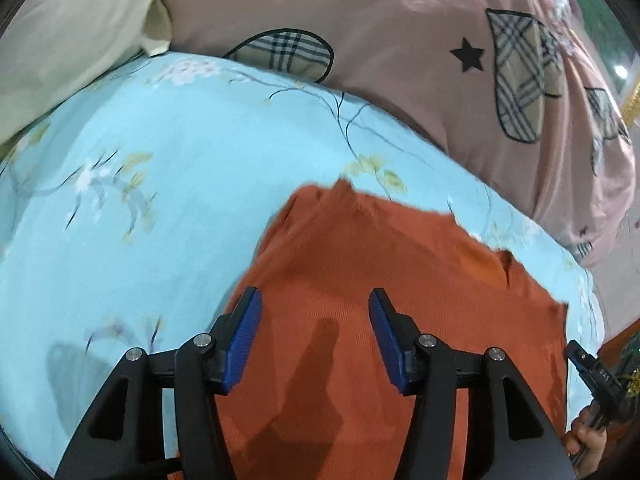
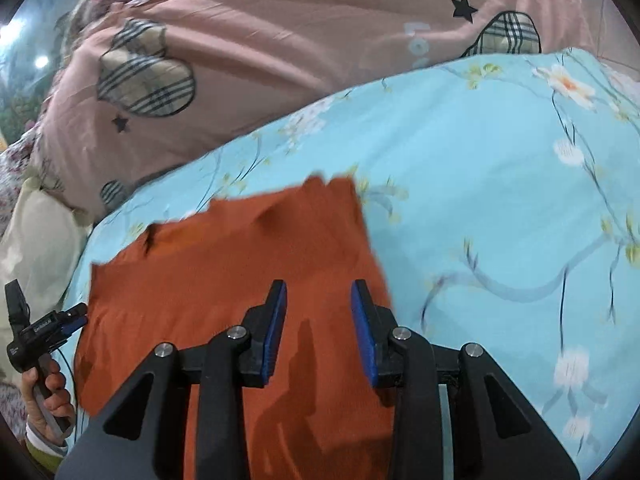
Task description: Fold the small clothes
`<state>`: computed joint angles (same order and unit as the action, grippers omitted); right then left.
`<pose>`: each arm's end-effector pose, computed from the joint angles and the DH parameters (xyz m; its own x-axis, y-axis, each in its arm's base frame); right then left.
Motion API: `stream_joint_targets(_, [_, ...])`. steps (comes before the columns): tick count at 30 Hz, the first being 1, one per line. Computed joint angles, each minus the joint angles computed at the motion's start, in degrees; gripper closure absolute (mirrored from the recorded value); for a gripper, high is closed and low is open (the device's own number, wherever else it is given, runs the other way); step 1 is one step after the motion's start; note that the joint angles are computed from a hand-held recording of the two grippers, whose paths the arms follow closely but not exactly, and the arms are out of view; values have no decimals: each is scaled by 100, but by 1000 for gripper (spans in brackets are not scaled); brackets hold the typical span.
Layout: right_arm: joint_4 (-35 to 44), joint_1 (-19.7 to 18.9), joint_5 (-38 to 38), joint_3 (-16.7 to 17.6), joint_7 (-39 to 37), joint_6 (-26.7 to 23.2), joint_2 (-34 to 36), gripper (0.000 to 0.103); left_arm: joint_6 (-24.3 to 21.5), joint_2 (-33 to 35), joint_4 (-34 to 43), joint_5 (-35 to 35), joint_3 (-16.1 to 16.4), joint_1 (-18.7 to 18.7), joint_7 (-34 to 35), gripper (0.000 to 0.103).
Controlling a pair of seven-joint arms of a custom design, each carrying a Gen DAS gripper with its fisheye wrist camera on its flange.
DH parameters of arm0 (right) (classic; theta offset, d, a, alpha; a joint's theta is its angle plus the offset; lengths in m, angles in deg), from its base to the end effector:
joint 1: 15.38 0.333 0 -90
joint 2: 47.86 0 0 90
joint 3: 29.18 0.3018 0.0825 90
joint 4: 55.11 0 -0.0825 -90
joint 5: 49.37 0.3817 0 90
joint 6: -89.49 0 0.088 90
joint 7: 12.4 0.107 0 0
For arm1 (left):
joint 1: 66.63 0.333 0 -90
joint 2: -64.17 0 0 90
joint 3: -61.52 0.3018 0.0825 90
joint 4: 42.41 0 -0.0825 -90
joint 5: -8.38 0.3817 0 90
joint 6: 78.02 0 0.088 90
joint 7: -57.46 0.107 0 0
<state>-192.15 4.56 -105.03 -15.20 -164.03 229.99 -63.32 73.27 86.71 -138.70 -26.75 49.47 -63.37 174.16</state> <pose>0.4021 0.2735 0.4397 -0.5654 -0.7510 -0.3411 -0.4341 0.6226 -0.6511 0.6912 -0.0733 0.4251 -0.2259 -0.9102 0.3471 -0.8153 -0.0183 -0.5787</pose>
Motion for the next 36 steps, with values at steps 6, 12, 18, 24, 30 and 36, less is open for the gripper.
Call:
stream_joint_targets(6, [-409, 326, 211, 324, 505, -286, -207, 66, -239, -1348, -1756, -1820, -202, 486, 1479, 45])
stream_joint_targets(12, [-552, 604, 332, 710, 1269, -1091, -673, 64, -639, -2500, -3116, -2832, 262, 324, 2304, 37])
stream_joint_targets(18, [-291, 817, 92, 830, 1573, -1071, -467, 59, -833, -2807, -3686, -2940, 738, -5, 2291, 27])
stream_joint_targets(24, [22, 1045, -169, 800, 1740, -896, -74, 56, -658, -2534, -3535, -3653, 832, -161, 2568, 19])
stream_joint_targets(30, [114, 1201, -223, 682, 1768, -786, 80, 56, -237, -1909, -2853, -3729, 670, -172, 2209, 19])
stream_joint_targets(36, [-17, 1158, -456, 570, 1991, -437, 35, 56, 658, -1475, -2419, -2850, 444, -279, 1523, 59])
